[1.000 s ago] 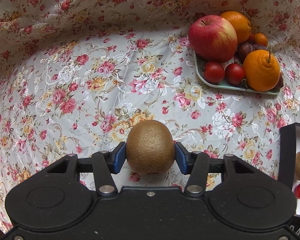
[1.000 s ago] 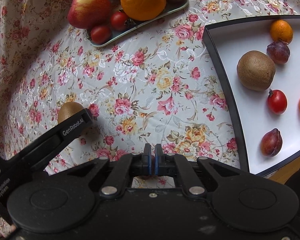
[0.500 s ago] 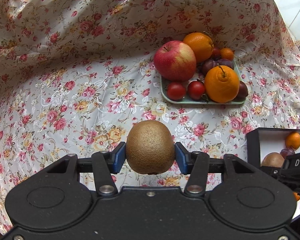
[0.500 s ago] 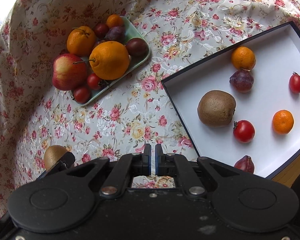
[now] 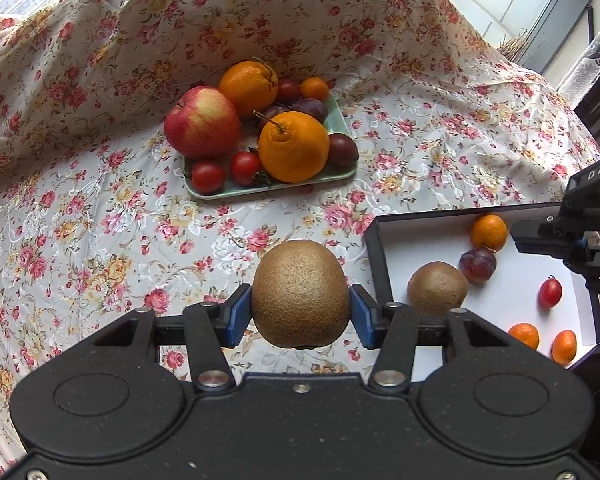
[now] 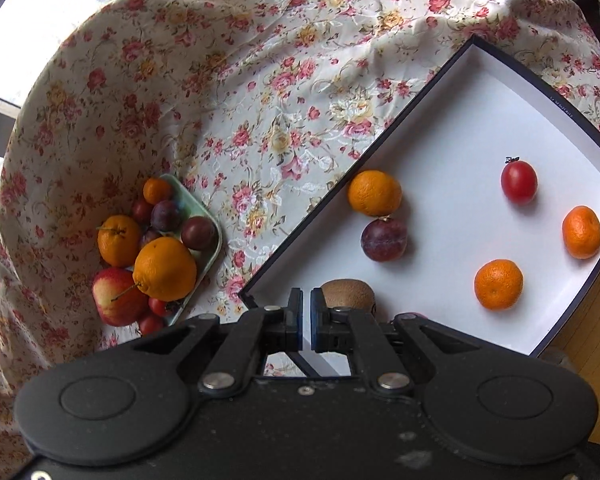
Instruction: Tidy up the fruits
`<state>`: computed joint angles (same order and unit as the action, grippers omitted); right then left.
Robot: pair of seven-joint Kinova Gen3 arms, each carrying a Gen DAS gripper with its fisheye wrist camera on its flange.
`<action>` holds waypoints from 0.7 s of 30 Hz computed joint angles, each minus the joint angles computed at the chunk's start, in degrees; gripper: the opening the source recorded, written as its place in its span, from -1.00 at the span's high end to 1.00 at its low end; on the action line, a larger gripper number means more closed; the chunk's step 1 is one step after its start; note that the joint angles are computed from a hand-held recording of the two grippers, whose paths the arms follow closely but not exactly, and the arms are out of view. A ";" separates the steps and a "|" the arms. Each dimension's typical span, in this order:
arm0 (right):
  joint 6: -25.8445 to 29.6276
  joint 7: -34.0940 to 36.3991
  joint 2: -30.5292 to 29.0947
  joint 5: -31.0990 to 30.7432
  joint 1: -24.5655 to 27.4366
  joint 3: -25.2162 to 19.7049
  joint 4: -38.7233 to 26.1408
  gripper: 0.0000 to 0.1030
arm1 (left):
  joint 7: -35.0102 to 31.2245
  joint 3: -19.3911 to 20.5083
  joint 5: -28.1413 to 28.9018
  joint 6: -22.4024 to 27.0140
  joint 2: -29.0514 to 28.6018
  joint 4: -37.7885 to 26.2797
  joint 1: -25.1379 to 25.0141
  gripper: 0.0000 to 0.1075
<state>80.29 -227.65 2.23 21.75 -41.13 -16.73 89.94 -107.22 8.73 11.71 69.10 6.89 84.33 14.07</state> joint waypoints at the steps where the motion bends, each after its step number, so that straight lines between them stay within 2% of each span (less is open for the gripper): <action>1: 1.25 -2.18 -0.96 1.49 -0.67 -0.49 0.61 0.90 | -0.01 0.22 0.13 -0.01 -0.09 0.05 0.25 -0.07; 7: 6.16 -10.15 -5.28 6.49 -1.47 -4.47 3.99 0.90 | 1.02 1.27 0.27 -0.48 -0.18 0.18 2.19 -0.07; 15: 6.25 -11.47 -8.53 1.85 2.32 -6.14 6.64 0.90 | 3.59 2.75 -0.96 -0.47 0.03 1.34 5.81 -0.07; 18: 5.65 -11.61 -9.84 1.09 3.42 -7.14 7.47 0.89 | 2.84 2.62 0.41 -0.30 -0.30 1.49 5.67 -0.07; 20: 4.18 -12.06 -10.46 1.32 4.08 -8.02 8.02 0.85 | 2.36 2.11 1.23 -0.38 -0.45 1.24 4.95 -0.07; 21: 3.38 -11.94 -10.44 1.52 4.34 -8.40 8.11 0.76 | 2.70 1.79 1.00 -0.61 -0.37 0.99 4.66 -0.07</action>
<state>83.67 -239.59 -8.21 23.26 -36.79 -25.13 98.04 -104.52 10.52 12.71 68.49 6.51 85.32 18.73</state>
